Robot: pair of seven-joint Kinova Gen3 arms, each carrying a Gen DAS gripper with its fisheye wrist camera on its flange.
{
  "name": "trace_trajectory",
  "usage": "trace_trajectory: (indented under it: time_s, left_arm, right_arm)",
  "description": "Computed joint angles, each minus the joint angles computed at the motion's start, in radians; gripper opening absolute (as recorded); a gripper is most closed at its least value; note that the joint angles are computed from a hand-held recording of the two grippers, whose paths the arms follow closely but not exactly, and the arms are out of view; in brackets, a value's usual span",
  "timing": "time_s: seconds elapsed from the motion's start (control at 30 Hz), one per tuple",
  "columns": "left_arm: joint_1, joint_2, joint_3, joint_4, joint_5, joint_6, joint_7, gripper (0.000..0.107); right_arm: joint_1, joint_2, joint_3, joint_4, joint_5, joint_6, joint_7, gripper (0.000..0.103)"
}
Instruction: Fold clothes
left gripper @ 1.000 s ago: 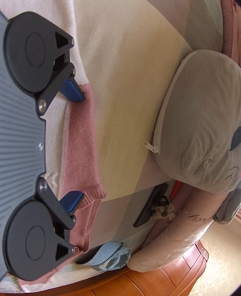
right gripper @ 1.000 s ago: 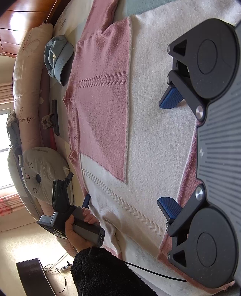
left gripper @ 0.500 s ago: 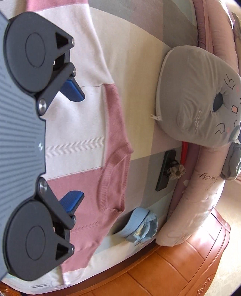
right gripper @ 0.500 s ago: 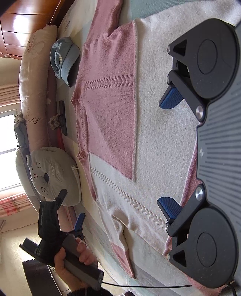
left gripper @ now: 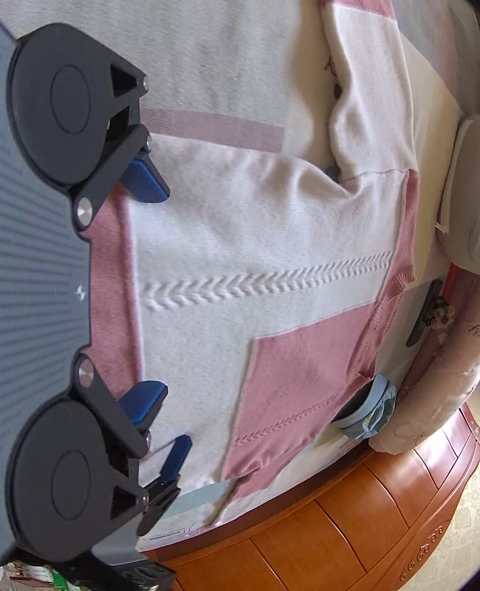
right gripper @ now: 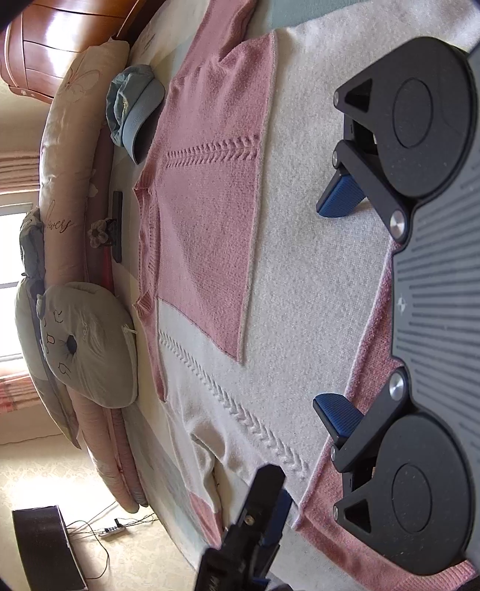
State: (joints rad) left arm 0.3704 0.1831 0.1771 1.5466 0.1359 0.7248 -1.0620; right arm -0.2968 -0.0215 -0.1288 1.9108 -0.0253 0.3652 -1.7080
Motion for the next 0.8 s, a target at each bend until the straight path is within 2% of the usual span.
trace_trajectory:
  time_s: [0.07,0.13,0.2,0.23,0.43,0.53,0.57,0.63,0.7,0.73,0.8]
  left_arm:
    - [-0.024,-0.047,0.054,0.064,-0.036,-0.026,0.067,0.102]
    - [-0.071,-0.085,0.147,0.123,-0.115,-0.064,0.148,0.102]
    - [-0.071,-0.119,0.193,0.166,-0.196,-0.078,0.229,0.102]
    - [-0.044,-0.133,0.188,0.179,-0.237,-0.076,0.270,0.102]
    - [0.233,-0.169,0.042,0.240,-0.481,-0.106,0.458,0.102]
    - [0.372,-0.133,-0.007,0.203,-0.603,-0.007,0.486,0.102]
    - [0.400,-0.120,-0.002,0.189,-0.644,0.033,0.497,0.102]
    - [0.402,-0.110,0.047,0.170,-0.688,0.107,0.508,0.102]
    - [0.357,-0.118,0.110,0.162,-0.684,0.148,0.483,0.102]
    - [0.353,-0.130,0.113,0.170,-0.690,0.147,0.491,0.102]
    - [0.400,-0.145,0.071,0.171,-0.743,0.167,0.554,0.102]
  right_arm:
    - [-0.003,0.002,-0.009,0.000,0.054,0.002,-0.038,0.103]
    - [-0.008,0.004,-0.016,0.000,0.102,0.003,-0.074,0.103]
    - [-0.012,0.004,-0.017,-0.001,0.122,0.007,-0.088,0.103]
    - [-0.014,0.004,-0.016,-0.002,0.121,0.008,-0.085,0.103]
    - [-0.019,0.004,-0.019,0.005,0.150,-0.003,-0.105,0.103]
    - [-0.018,0.002,-0.011,0.013,0.116,-0.015,-0.072,0.103]
    - [-0.017,0.001,-0.007,0.017,0.094,-0.020,-0.052,0.103]
    - [-0.020,-0.002,0.000,0.020,0.079,-0.017,-0.035,0.103]
    - [-0.032,-0.004,0.001,0.018,0.128,0.003,-0.063,0.103]
    - [-0.017,-0.009,-0.026,0.020,0.169,0.014,-0.085,0.103]
    - [-0.005,-0.023,-0.063,0.011,0.246,0.069,-0.164,0.103]
